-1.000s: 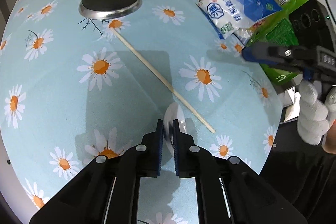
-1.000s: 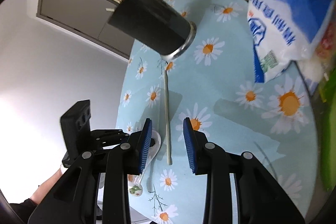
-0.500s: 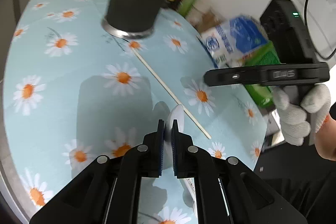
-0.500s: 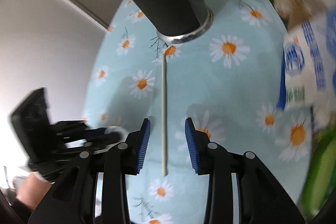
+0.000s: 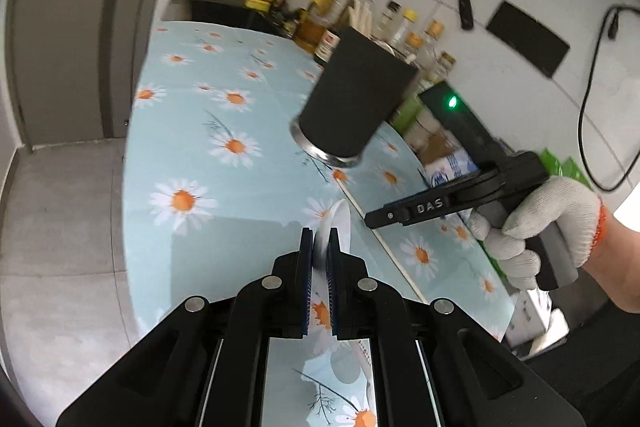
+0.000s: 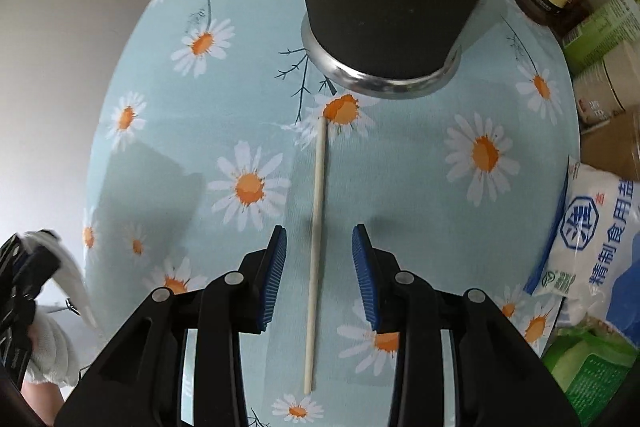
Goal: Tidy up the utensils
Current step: 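Grasp the white spoon with the left tool while the right tool grasps the chopstick, then lift the spoon and chopstick and carry them over the black holder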
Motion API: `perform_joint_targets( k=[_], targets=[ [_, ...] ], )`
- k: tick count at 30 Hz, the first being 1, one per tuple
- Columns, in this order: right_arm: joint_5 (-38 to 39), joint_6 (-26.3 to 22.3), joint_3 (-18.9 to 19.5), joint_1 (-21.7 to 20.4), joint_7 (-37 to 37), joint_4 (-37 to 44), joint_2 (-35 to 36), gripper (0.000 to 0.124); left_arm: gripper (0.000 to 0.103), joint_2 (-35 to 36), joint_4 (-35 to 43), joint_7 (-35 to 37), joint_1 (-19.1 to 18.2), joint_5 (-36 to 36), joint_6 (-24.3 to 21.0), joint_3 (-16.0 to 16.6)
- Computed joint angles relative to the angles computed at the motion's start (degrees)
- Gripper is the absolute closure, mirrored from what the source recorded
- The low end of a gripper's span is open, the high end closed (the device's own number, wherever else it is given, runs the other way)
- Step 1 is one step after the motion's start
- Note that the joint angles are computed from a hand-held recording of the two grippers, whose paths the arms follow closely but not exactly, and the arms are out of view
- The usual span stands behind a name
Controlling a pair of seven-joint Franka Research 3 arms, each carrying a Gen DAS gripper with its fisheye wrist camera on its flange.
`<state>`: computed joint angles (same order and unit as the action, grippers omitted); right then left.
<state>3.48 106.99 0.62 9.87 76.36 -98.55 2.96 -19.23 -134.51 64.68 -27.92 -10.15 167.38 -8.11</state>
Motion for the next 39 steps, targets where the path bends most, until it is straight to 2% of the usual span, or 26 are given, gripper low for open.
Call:
perform_joint_targets(
  k=[3, 5, 9, 10, 15, 17, 22, 24, 26, 31, 35, 39],
  targets=[
    [-3.0, -1.5, 0.3, 0.7, 1.3, 1.9, 2.2, 0.096, 0.097, -2.2, -1.9, -7.3, 5.2, 4.9, 0.0, -4.2],
    [-4.5, -1.4, 0.4, 1.2, 1.6, 1.9, 2.3, 0.098, 0.097, -4.1, -3.7, -10.3, 5.9, 6.6, 0.1, -4.7],
    [-6.8, -0.7, 0.4, 2.0, 4.5, 1.7, 2.6, 0.112, 0.097, -6.6, -4.7, -18.6, 10.9, 14.4, -1.6, -9.0],
    [-6.9, -0.7, 0.3, 2.1, 5.5, 1.6, 2.6, 0.118, 0.097, -6.9, -4.6, -20.3, 11.3, 15.5, -1.7, -9.3],
    [-4.6, -1.3, -0.2, 1.2, 4.7, 2.4, 3.1, 0.118, 0.097, -6.6, -3.3, -25.9, 11.6, 19.9, -0.8, -9.5],
    [-3.5, -1.6, -0.4, 0.7, 4.0, 2.5, 3.0, 0.118, 0.097, -6.2, -2.0, -27.2, 12.4, 22.4, -1.8, -10.3],
    [2.1, -3.1, -1.4, -1.6, 0.1, 3.0, 2.9, 0.118, 0.097, -4.7, 0.5, -30.1, 12.8, 26.5, -3.6, -11.4],
    [3.9, -1.9, -1.7, -2.5, -1.8, 1.6, 1.8, 0.118, 0.097, -3.9, 1.5, -31.5, 12.7, 27.5, -4.1, -11.7],
    [7.2, -1.6, -2.1, -3.6, -4.6, 0.4, 0.6, 0.118, 0.097, -3.3, 2.8, -33.7, 13.9, 30.3, -4.7, -13.3],
    [15.2, -2.7, -3.2, -6.1, -10.9, -1.1, -1.9, 0.118, 0.097, -1.6, 6.7, -36.9, 14.6, 35.4, -6.9, -14.7],
    [22.8, -5.2, -4.4, -8.0, -15.9, -1.6, -4.3, 0.118, 0.097, 1.2, 10.7, -39.6, 14.4, 38.9, -10.1, -15.5],
    [30.5, -7.5, -5.4, -9.3, -20.6, -1.7, -5.6, 0.118, 0.097, 3.7, 14.6, -41.7, 13.4, 40.8, -13.2, -14.9]
  ],
)
